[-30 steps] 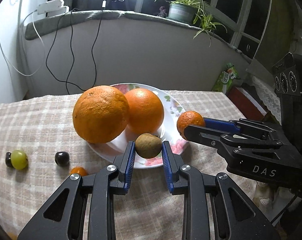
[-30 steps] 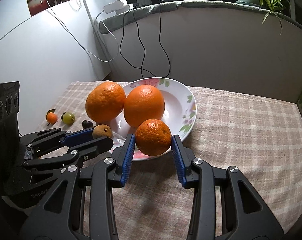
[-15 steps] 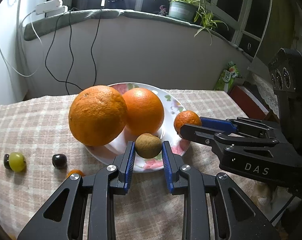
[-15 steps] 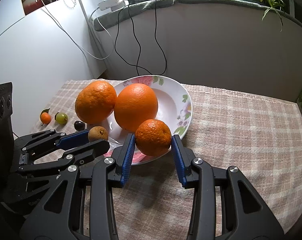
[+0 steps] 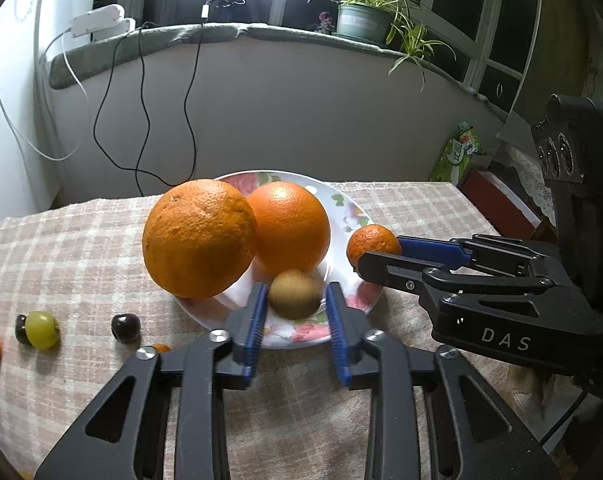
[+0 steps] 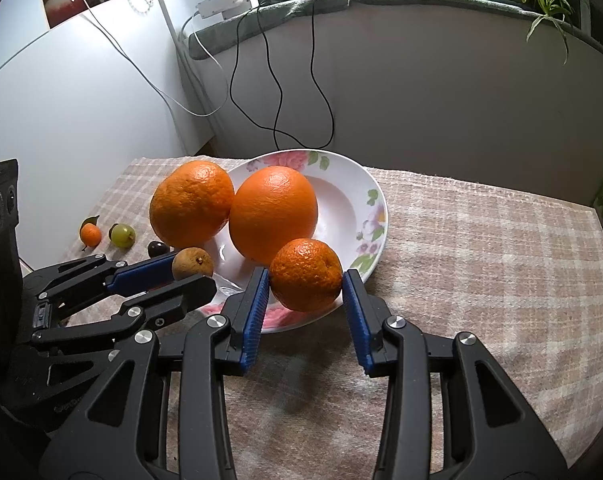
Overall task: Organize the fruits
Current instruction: 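Lower the kiwi and tangerine into the plate and open both tools, then move the left tool to a second brown kiwi while the right tool approaches a small tangerine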
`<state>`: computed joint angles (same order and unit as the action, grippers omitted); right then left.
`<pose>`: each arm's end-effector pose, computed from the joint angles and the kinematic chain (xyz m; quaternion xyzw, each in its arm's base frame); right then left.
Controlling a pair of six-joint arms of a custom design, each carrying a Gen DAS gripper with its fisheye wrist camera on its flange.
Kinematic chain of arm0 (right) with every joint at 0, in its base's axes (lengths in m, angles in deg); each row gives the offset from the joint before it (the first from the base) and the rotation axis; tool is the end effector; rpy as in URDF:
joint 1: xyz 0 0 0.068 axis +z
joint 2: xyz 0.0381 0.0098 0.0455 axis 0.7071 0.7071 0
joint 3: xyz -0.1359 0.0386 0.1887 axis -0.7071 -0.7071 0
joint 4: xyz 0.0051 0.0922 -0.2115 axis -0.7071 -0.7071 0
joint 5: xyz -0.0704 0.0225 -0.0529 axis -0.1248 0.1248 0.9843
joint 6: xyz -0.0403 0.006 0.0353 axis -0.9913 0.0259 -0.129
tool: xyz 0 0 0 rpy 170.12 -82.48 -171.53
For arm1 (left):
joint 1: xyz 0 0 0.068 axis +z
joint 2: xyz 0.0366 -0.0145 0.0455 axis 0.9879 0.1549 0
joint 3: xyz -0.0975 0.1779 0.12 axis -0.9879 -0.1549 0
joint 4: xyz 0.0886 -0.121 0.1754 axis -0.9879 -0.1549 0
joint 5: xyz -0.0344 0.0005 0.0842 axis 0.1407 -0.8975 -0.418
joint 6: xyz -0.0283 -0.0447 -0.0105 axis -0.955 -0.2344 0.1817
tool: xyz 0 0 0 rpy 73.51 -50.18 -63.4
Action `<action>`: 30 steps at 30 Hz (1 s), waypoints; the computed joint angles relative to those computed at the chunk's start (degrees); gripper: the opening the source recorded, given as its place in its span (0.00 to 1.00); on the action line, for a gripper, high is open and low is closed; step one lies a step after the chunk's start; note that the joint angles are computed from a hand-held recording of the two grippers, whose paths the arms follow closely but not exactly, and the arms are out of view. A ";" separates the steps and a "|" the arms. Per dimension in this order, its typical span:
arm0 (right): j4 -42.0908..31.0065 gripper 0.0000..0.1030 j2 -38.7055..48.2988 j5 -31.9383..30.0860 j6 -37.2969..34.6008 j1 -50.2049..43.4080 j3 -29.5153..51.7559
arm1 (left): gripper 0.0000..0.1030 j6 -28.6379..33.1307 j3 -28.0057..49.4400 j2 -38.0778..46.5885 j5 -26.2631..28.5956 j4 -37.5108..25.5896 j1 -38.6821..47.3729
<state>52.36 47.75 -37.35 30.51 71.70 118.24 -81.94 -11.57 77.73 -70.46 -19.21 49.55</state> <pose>0.2965 0.1452 0.1230 -0.0180 0.9292 0.1095 0.3524 0.2985 -0.1890 0.1195 0.2338 0.8857 -0.1863 0.3553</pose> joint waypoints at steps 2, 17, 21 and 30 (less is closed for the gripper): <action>0.15 0.39 -0.13 0.40 0.15 0.00 -0.20 | 0.33 -0.05 -0.04 -0.27 0.03 -0.05 0.01; 0.71 0.62 -6.55 3.15 1.67 1.76 -3.86 | 0.54 0.85 -8.39 -9.33 -2.84 2.78 -0.10; 0.21 0.67 -8.95 5.21 2.06 3.66 -4.88 | 0.66 1.17 -13.12 -15.03 -3.61 3.64 0.22; -0.69 0.83 -12.02 9.07 2.60 8.63 -4.92 | 0.80 2.43 -21.31 -27.72 -7.05 1.57 0.53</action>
